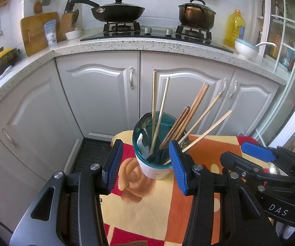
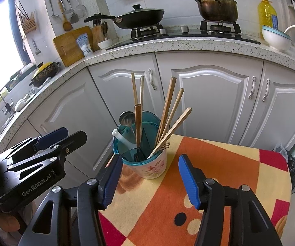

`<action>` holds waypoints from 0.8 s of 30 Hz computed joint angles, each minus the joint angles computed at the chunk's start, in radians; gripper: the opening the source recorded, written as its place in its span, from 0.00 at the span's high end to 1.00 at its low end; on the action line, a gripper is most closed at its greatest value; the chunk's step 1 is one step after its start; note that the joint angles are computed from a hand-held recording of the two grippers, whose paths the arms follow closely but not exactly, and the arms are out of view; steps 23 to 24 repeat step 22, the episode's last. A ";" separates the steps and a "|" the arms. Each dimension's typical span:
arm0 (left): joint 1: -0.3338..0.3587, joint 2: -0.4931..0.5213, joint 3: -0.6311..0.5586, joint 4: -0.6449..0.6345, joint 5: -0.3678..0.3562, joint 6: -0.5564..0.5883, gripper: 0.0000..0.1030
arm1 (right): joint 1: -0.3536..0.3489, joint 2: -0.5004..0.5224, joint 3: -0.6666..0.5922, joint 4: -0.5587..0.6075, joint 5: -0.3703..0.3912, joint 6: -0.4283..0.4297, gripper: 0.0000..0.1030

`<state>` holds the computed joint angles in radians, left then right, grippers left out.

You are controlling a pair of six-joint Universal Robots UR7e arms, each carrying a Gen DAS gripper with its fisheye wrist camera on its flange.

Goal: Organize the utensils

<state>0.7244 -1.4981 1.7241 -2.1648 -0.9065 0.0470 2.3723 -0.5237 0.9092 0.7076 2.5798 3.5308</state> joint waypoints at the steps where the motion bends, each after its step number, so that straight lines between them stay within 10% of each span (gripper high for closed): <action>1: 0.000 0.000 0.001 -0.002 0.000 0.000 0.56 | 0.000 0.000 0.001 -0.001 -0.001 -0.001 0.46; 24: 0.007 -0.007 0.020 -0.018 -0.033 0.018 0.56 | -0.008 0.004 0.001 0.011 -0.015 0.009 0.45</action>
